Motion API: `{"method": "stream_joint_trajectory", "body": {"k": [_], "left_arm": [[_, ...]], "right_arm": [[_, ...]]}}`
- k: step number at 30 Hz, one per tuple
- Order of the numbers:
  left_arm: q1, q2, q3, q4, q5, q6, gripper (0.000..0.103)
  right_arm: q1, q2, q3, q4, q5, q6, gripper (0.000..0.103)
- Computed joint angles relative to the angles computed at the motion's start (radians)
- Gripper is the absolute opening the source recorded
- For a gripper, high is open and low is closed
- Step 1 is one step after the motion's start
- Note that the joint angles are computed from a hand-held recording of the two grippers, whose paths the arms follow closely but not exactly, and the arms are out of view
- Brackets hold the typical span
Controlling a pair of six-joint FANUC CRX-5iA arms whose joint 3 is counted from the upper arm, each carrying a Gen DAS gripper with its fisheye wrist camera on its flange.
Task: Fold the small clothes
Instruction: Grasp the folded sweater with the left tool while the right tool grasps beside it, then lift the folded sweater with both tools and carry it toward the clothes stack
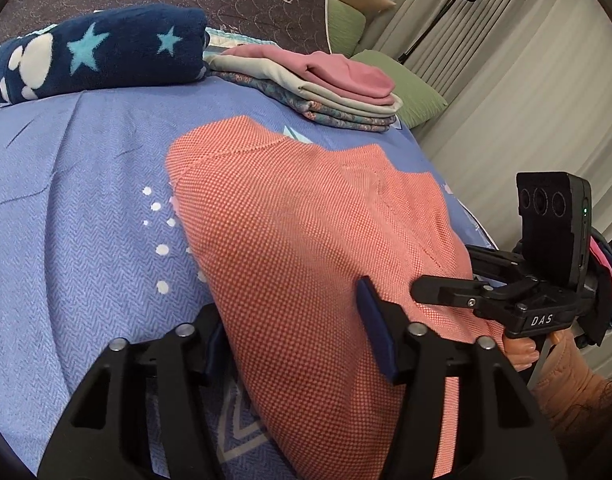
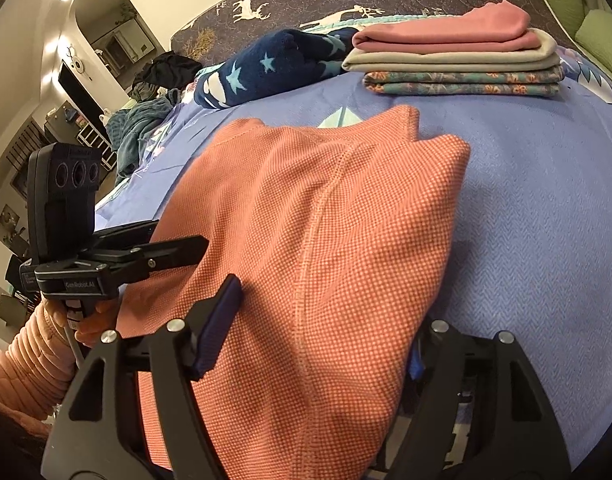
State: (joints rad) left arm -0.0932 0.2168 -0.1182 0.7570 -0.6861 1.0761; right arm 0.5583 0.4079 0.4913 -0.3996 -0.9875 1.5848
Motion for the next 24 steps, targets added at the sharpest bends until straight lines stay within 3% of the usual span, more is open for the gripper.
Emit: {"method": "stream_joint_trajectory", "body": {"k": [7, 11, 17, 20, 24], "left_arm": [[-0.023, -0.018, -0.001, -0.053, 0.065, 0.041, 0.031], [-0.062, -0.065, 0.022, -0.254, 0.128, 0.134, 0.026], [-0.114, -0.159, 0.019, -0.464, 0.208, 0.248, 0.025], [-0.139, -0.204, 0.018, -0.552, 0.236, 0.319, 0.025], [-0.174, -0.257, 0.025, -0.656, 0.254, 0.404, 0.025]], "right_arm": [[-0.014, 0.012, 0.021, -0.063, 0.011, 0.014, 0.039], [0.013, -0.025, -0.027, -0.009, 0.069, -0.009, 0.026], [0.143, -0.162, -0.253, 0.311, 0.309, -0.13, 0.024], [0.21, -0.242, -0.407, 0.573, 0.447, -0.319, 0.024], [0.25, -0.325, -0.571, 0.889, 0.564, -0.58, 0.024]]}}
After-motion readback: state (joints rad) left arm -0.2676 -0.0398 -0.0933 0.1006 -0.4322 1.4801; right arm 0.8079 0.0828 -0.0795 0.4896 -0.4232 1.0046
